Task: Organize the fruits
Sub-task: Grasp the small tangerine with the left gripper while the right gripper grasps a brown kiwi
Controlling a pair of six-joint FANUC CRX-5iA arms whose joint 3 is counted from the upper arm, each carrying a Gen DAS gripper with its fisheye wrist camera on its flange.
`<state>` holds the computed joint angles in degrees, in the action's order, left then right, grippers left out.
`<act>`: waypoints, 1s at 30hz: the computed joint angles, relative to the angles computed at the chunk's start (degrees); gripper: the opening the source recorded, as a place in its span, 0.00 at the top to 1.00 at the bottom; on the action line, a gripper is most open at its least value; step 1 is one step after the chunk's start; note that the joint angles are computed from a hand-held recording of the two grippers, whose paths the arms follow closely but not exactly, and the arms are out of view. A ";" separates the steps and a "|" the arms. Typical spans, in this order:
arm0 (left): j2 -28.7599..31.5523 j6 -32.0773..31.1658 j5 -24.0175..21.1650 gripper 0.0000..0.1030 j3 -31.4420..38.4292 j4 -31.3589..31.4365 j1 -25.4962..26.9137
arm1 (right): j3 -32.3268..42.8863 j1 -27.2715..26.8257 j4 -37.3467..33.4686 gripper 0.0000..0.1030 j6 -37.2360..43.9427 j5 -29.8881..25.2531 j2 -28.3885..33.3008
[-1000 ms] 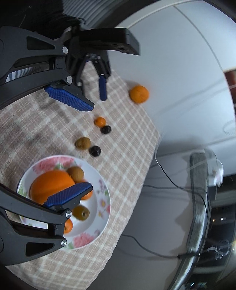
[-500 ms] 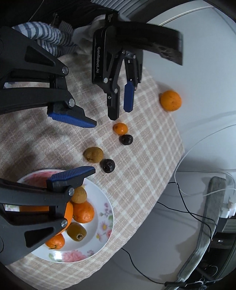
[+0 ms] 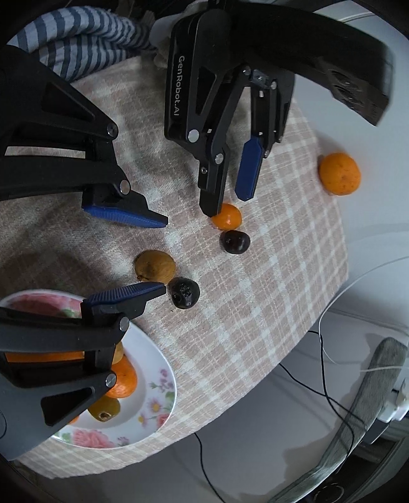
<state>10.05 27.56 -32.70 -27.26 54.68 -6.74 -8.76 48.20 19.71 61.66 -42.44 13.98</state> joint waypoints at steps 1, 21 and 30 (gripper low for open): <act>0.21 0.14 -0.06 0.63 0.19 -0.12 0.00 | 0.24 0.08 0.27 0.65 0.13 -0.46 0.33; 2.33 2.03 0.29 0.75 2.29 -2.21 -0.29 | 0.61 0.40 5.98 0.72 -3.13 -3.57 2.81; 0.80 0.48 0.55 0.76 0.69 -0.12 -0.09 | -1.71 0.02 4.51 0.72 -4.87 -0.03 -0.23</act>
